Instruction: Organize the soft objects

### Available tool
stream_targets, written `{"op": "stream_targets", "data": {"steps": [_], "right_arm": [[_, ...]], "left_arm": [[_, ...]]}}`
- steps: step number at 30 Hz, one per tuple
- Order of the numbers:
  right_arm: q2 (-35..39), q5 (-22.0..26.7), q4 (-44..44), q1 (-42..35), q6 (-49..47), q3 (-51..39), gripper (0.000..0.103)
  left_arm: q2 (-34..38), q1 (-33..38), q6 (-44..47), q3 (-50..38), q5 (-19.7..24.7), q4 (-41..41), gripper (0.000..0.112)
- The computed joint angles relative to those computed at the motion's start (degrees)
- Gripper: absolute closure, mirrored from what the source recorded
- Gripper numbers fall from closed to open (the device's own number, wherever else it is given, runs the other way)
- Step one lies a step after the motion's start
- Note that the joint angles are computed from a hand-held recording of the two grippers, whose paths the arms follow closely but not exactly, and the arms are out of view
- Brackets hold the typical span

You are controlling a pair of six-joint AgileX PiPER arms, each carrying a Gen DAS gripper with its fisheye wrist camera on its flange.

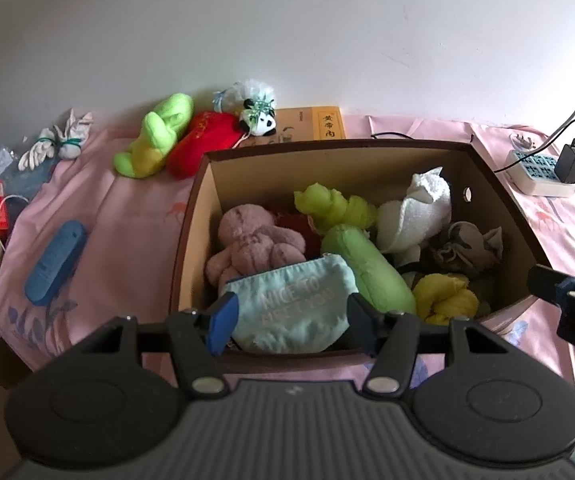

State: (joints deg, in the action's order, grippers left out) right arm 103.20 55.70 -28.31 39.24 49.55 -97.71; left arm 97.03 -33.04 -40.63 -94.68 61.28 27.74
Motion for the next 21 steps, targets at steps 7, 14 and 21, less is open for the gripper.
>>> {"op": "stream_targets", "data": {"steps": [7,14,21], "right_arm": [[-0.50,-0.96,1.34,-0.42,-0.97,0.89,0.064],[-1.02,-2.63,1.08,-0.73,0.88,2.43,0.064],[-1.00,-2.93,1.30,-1.00,1.30,2.96,0.064]], "left_arm": [[-0.61,0.30,-0.36,0.56,-0.59,-0.19,0.051],[-1.14,-0.18,-2.79,1.58,-1.18,2.05,0.051],[-0.80,-0.47,-3.41,1.48,-0.87,2.92,0.051]]}}
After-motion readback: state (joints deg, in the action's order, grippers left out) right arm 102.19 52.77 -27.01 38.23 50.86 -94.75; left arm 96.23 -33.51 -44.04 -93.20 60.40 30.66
